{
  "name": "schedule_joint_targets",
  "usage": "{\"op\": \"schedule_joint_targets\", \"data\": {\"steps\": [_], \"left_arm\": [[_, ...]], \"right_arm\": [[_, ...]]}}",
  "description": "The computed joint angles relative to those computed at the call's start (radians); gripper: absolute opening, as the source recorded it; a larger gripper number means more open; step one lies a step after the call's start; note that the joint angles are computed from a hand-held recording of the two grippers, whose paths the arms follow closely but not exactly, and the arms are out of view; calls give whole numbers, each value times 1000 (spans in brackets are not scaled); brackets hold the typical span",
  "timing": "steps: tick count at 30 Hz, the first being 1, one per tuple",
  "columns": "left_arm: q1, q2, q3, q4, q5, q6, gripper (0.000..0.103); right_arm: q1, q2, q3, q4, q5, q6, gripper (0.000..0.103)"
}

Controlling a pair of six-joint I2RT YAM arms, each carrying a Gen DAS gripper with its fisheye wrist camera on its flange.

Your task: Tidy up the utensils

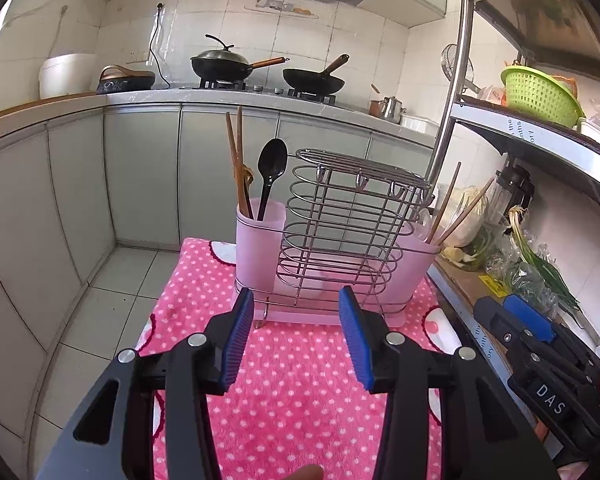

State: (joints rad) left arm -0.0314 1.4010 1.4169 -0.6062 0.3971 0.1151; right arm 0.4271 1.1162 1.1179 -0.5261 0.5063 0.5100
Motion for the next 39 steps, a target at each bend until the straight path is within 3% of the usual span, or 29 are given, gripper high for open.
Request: {"op": "schedule_joint_targets", "data": {"steps": [39], "left_arm": [[-16,-37,-23,5,3,25,43]], "right_arm": [[6,7,-2,-4,-7,-5,54]]}}
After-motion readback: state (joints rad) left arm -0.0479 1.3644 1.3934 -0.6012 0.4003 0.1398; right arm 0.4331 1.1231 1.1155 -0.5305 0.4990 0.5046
